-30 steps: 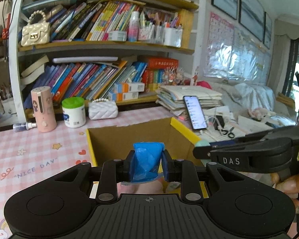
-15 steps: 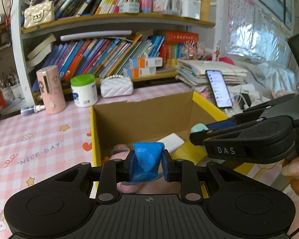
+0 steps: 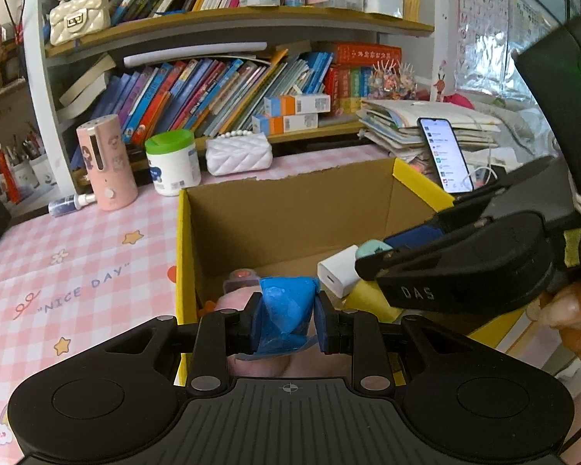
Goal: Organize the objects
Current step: 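Lower and open the left tool inside the yellow box while the right tool releases the green stapler there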
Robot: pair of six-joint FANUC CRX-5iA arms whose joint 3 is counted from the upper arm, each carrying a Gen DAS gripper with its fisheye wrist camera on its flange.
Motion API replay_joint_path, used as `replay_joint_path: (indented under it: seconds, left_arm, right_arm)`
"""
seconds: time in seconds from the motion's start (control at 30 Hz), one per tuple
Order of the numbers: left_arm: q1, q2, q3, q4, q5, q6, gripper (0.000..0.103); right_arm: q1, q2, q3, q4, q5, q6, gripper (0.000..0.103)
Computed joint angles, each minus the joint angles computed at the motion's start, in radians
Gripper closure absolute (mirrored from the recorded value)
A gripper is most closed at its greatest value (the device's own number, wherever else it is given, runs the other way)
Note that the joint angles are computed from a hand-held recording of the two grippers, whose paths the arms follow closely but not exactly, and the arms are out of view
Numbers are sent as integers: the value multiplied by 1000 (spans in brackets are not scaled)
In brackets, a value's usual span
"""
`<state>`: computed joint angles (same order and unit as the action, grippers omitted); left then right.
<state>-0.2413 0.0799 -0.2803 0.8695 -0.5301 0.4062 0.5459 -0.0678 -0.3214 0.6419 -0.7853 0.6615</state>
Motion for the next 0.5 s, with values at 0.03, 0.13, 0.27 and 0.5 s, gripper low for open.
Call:
replay_joint_path:
  seconds: [0.03, 0.13, 0.27, 0.5]
  left_arm:
    - [-1, 2, 2, -6, 2, 5, 77]
    - [-2, 10, 13, -33, 3, 27, 77]
    - [-2, 25, 38, -94, -4, 73, 77]
    - [-7, 27, 38, -120, 16, 80, 70]
  right_arm:
    - [-3, 4, 5, -6, 4, 9, 80]
    - [-12, 14, 16, -15, 15, 27, 80]
    - [-26, 34, 41, -36, 26, 47, 80]
    - [-42, 65, 86, -74, 37, 101, 80]
